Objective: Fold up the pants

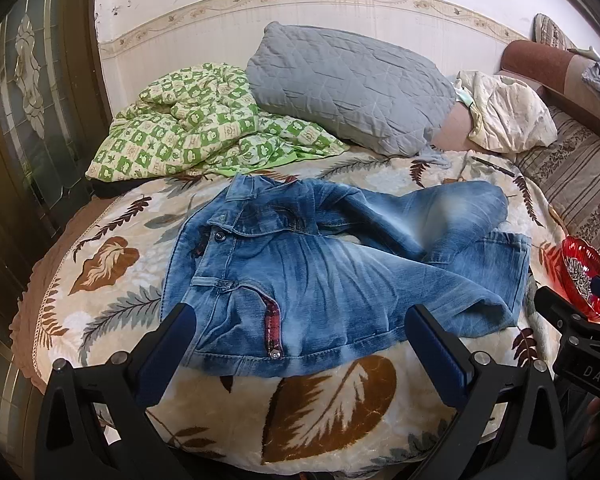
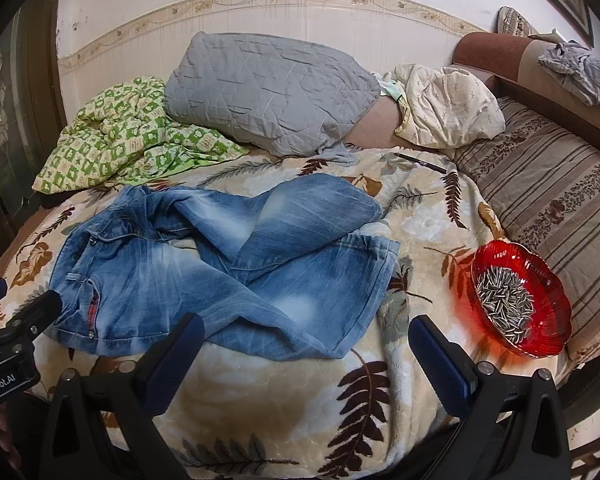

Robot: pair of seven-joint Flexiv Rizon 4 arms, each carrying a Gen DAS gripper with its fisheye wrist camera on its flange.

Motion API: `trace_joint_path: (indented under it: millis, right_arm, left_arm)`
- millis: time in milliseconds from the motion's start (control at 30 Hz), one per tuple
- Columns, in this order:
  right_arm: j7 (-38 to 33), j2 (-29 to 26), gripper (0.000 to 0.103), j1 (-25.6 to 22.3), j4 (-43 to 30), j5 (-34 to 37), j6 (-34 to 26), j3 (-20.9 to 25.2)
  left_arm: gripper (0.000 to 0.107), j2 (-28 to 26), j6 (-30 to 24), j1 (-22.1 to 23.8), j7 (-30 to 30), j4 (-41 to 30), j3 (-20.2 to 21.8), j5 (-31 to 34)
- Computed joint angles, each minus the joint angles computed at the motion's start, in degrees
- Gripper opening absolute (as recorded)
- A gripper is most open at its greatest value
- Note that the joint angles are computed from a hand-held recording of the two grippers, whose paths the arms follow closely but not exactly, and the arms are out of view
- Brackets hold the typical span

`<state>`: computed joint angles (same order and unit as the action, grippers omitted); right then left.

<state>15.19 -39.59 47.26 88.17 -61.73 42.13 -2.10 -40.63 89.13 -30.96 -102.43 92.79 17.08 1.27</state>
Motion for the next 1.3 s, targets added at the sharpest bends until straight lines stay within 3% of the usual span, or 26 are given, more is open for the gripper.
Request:
trace_joint_path:
  millis: [367,400,500,567,600,700,833,867,933,1067,1100,1200,1300]
  right_arm:
    - [0.1,0.0,0.103,-0.5,0.6,-0.7,1.6,-0.3]
    - [0.6,0.4,0.103,-1.0,1.3,-1.6,3.0,-0.5]
    - [3.2,2.4,0.103,-2.6,4.4,-5.7,7.0,-1.5]
    - [6.1,3.9,0.103,-5.1,6.9,-9.5,11.9,-2.0]
    - [8.3,4.6,0.103,-7.2,8.2,-12.0,16.5,-2.4]
    - [12.0,4.3,0.103,-13.1,9.0,-18.0,27.4,-3.3]
    - [9.1,1.5,0.103,-18.7,6.7,-18.7,37.8,-4.0]
    - [6.2,1.0,0.103,-19.1,6.3,-17.2,38.9,-4.5]
    - [-8.0,-0.6,0.103,-21.0,4.7,-9.8,36.5,-1.6]
    - [-37.0,-5.0,0.103,-26.1,-1.1,3.5,31.9,7.4]
    - [-45.9,-6.5,0.103,-27.5,-3.8,6.7,28.4,10.5]
    - [-62.7,-9.6,0.103,-28.8,-9.4,10.7,22.8,13.7]
    - [-77.2,-13.2,0.103,-29.8,-15.1,14.8,18.7,16.8]
  left_arm:
    - [0.103,-0.4,-0.4,1.2,1.7,-1.0,-1.9,0.5]
    - [0.103,-0.5,-0.2,2.7,2.7,-1.4,-3.9,0.9]
    - [0.103,-1.2,0.3,10.6,10.4,-2.4,-15.3,-1.3]
    - [0.103,-2.9,-1.1,15.2,15.6,-4.6,-22.3,-3.5]
    - [0.103,-3.9,-2.7,15.9,17.4,-6.3,-23.9,-4.6]
    - [0.103,-8.3,-8.4,15.3,20.7,-13.8,-24.9,-8.0]
    - [0.103,-14.5,-19.3,14.7,23.5,-24.9,-26.9,-13.0]
    - [0.103,-15.6,-20.9,14.9,25.1,-26.7,-28.1,-13.9]
    - [0.103,-17.5,-22.5,14.1,29.0,-30.2,-29.0,-14.2]
    - [0.103,-22.8,-24.8,11.1,39.5,-39.4,-28.0,-11.8]
    - [0.103,-24.1,-26.2,10.2,41.7,-41.9,-27.1,-11.1]
    - [0.103,-29.1,-32.9,7.3,43.5,-52.1,-21.9,-8.8]
    - [0.103,-32.4,-38.2,7.3,44.0,-58.4,-21.2,-9.0]
